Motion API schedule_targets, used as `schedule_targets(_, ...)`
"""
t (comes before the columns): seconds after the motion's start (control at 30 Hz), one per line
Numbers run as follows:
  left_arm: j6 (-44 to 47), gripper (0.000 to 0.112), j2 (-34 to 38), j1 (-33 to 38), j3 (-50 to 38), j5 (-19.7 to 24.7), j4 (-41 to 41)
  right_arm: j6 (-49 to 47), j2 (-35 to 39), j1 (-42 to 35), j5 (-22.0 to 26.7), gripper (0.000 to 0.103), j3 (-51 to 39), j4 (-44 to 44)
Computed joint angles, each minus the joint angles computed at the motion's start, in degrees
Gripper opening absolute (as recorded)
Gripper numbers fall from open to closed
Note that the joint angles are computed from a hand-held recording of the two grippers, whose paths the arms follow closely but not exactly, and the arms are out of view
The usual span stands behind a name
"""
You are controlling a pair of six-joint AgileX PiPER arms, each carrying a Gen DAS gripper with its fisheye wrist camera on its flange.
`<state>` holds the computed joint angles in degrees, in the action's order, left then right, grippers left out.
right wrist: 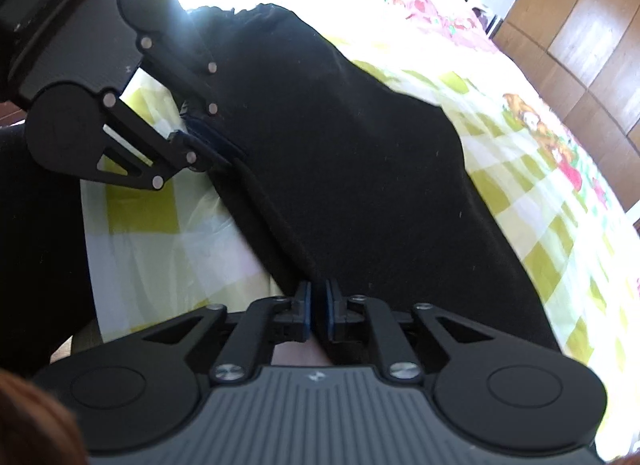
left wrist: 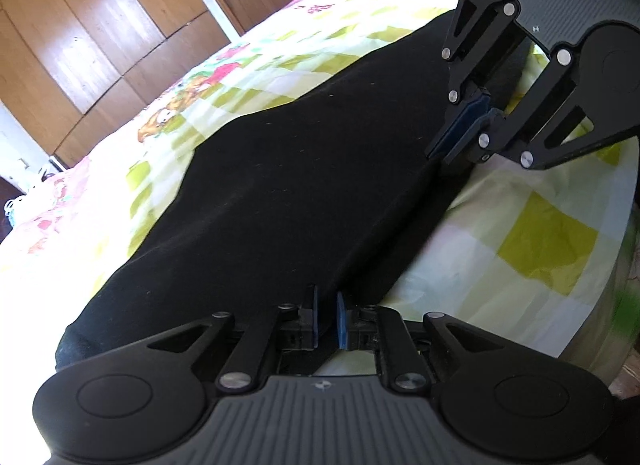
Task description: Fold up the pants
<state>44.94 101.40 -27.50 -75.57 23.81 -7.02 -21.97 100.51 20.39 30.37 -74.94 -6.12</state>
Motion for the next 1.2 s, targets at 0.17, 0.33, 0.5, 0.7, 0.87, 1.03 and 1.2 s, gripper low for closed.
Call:
schedule_targets(0.17,-2.8,0.038,-1.8,1.1,3.7,-3.5,3.5,0.6,2.0,2.3,-5.2,0.019,1.1,-3.3)
schedule_targets(0.33,2.5,0.041,-3.8,3.8,5.8,-3.6,-0.2,-0.9,6.2,4.0,-5.4,0.016,-3.5,-2.8)
schedule_targets(0.5,6.2,0.026,-4.0,6.4,5.8,-5.1,-4.9,0.6,6.2,4.0,-0.8,0.005,-8.0,-0.6)
schedule_targets(0.7,13.5,0.023,-5.3,7.7,7.8,-4.6,-10.7,1.0,1.9,5.3,-1.0,0.005,-4.5,-0.6)
schedule_targets(0.87,11.2,0.026,-3.8,8.5,6.1,-2.1,-9.7,4.1,5.8,6.5,-0.9,0.008,-3.8,-4.0)
schedule_targets(1.03,12.8,0.029,-5.6,9.6,5.0,2.3,-11.0,-6.2,5.0,4.5,3.6,0.023,-6.4,7.8)
schedule_targets(1.2,12.0,0.029,-8.3,9.7,3.3,3.9,-13.3,-1.1,-1.0,2.5,3.3,0.017,-2.6,8.4)
